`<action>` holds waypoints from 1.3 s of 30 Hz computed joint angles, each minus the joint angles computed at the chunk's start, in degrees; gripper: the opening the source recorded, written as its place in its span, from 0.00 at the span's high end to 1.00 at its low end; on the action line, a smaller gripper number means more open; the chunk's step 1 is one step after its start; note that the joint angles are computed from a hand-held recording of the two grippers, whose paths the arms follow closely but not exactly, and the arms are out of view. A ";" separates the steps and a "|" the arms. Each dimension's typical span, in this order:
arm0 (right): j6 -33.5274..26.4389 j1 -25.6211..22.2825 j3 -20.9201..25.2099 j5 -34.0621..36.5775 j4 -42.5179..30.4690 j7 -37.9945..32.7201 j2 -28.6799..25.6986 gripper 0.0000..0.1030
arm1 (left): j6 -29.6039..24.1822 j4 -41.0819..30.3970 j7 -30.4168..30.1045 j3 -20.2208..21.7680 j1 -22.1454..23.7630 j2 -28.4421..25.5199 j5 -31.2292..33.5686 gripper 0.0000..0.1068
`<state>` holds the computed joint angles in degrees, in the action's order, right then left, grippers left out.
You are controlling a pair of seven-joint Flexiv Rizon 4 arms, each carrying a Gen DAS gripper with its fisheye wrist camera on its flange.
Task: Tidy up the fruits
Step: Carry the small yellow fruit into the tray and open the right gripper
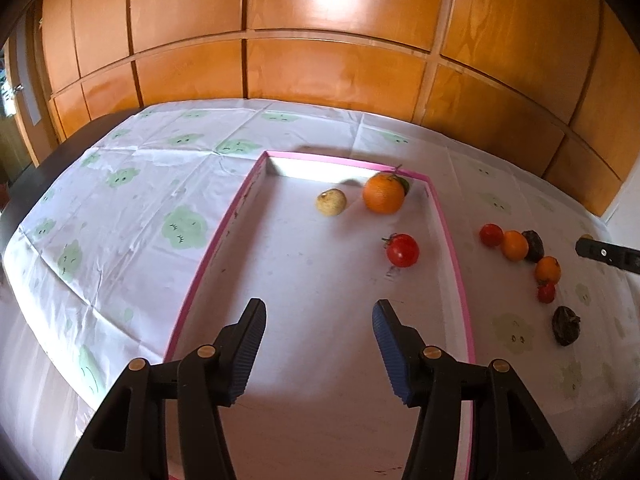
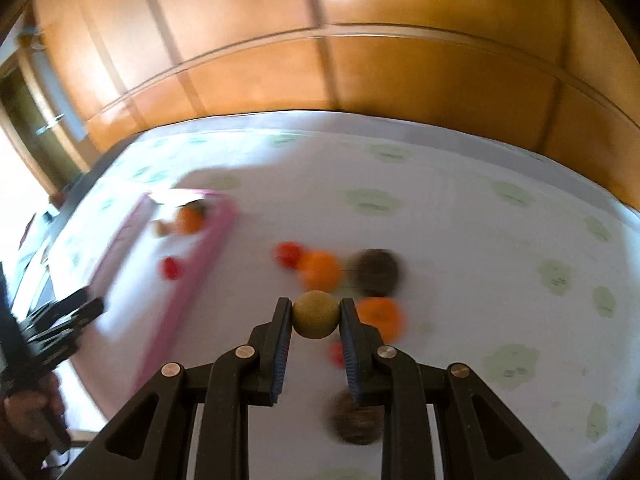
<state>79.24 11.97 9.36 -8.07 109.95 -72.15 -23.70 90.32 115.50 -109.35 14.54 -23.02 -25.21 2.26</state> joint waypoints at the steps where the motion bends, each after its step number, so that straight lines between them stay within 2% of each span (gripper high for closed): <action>1: 0.03 -0.18 1.89 0.50 -0.67 -1.48 -0.32 0.77 | 0.01 -0.04 -0.33 0.63 -0.39 -0.05 0.17 0.47; 5: -0.16 -0.84 8.17 4.12 -3.44 -6.99 -1.93 0.77 | 0.29 0.35 -1.10 1.36 -0.24 0.13 0.13 0.47; 9: -0.85 1.95 9.62 4.97 -6.18 -9.65 -4.29 0.77 | 0.73 1.01 -1.80 2.16 -0.07 0.40 0.17 0.47; 17: -4.24 8.22 5.28 1.99 -10.21 -7.85 -8.58 0.77 | 2.23 2.15 -1.10 1.96 0.55 0.48 -0.50 0.47; 21: -5.13 9.54 3.91 0.37 -10.15 -6.88 -9.23 0.77 | 2.87 2.67 -0.19 1.34 0.94 0.57 -1.40 0.47; 31: -4.42 10.90 1.61 -2.45 -9.85 -3.12 -10.05 0.77 | 3.06 3.14 1.62 0.79 0.61 0.54 -3.34 0.47; 34: -4.20 11.51 0.66 -3.61 -9.45 -1.80 -10.07 0.72 | 2.91 3.07 1.92 0.95 0.23 0.46 -3.56 0.47; 39: -3.09 10.81 1.14 -3.47 -8.85 -0.61 -9.81 0.72 | 2.86 3.01 2.11 1.63 -0.61 0.49 -3.46 0.47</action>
<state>76.15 22.78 10.50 -11.54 101.10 -72.76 -33.51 93.18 118.51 -107.24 16.17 -23.63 -24.72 -1.20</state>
